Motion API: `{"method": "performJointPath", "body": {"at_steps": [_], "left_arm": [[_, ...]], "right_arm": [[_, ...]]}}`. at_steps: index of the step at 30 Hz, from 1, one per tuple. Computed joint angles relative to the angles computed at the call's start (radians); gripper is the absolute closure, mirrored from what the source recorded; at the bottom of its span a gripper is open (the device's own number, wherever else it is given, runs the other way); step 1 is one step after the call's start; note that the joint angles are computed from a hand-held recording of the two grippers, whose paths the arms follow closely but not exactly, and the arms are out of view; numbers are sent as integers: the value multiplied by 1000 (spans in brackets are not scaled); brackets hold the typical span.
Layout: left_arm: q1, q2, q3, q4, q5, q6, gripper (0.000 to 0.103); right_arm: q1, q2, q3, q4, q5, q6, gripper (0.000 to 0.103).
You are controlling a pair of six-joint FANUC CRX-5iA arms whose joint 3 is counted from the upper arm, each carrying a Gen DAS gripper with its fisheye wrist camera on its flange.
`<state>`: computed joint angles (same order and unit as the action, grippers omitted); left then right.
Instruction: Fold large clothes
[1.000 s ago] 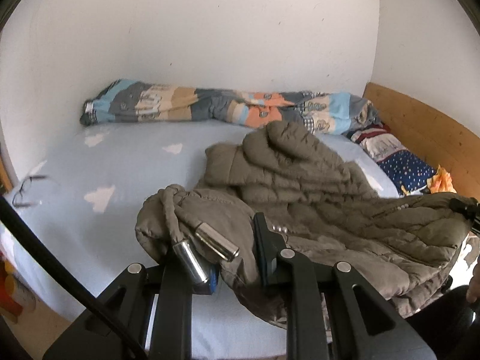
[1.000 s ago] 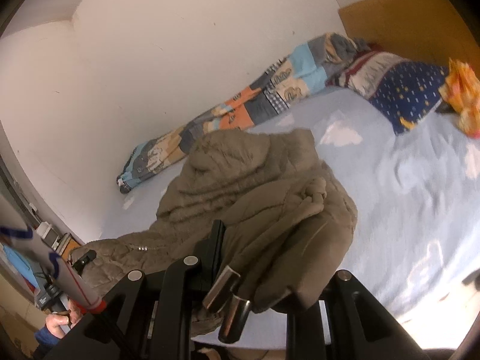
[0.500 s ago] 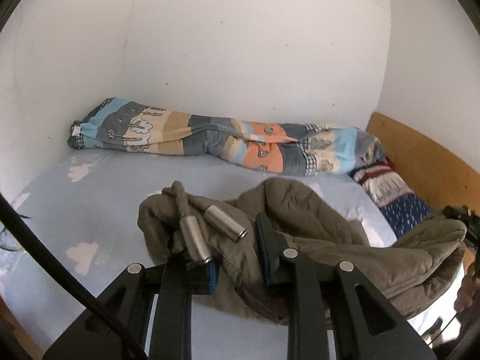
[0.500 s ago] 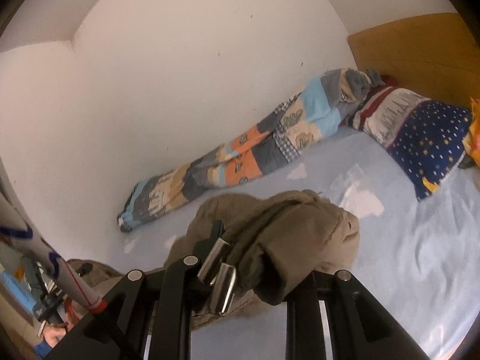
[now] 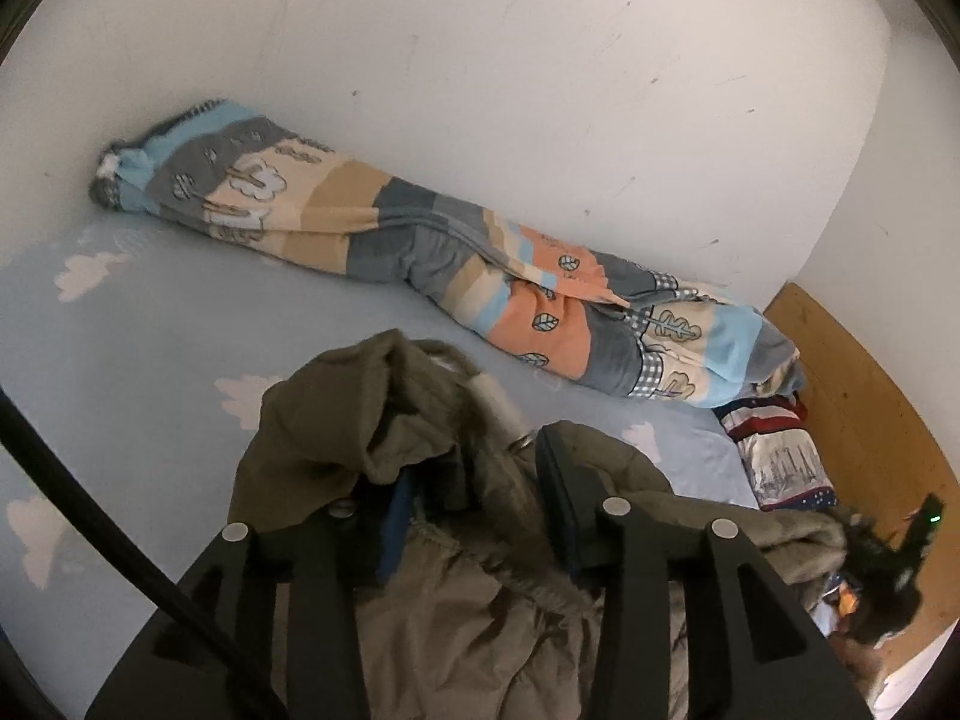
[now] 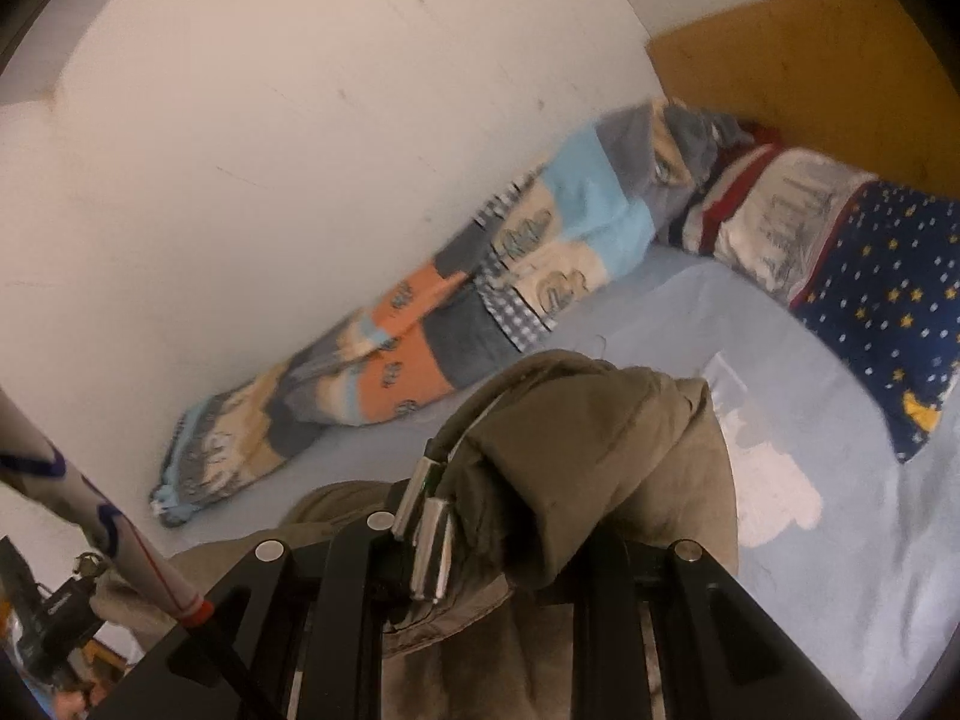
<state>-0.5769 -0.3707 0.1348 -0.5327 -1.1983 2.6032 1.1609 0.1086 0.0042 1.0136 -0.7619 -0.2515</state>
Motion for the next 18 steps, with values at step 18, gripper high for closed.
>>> {"method": "performJointPath", "body": {"at_steps": [18], "left_arm": [[-96,-4,-26,-164,50,49,50]], "right_arm": [[-47,127,113,-180,-53,91,67]]}}
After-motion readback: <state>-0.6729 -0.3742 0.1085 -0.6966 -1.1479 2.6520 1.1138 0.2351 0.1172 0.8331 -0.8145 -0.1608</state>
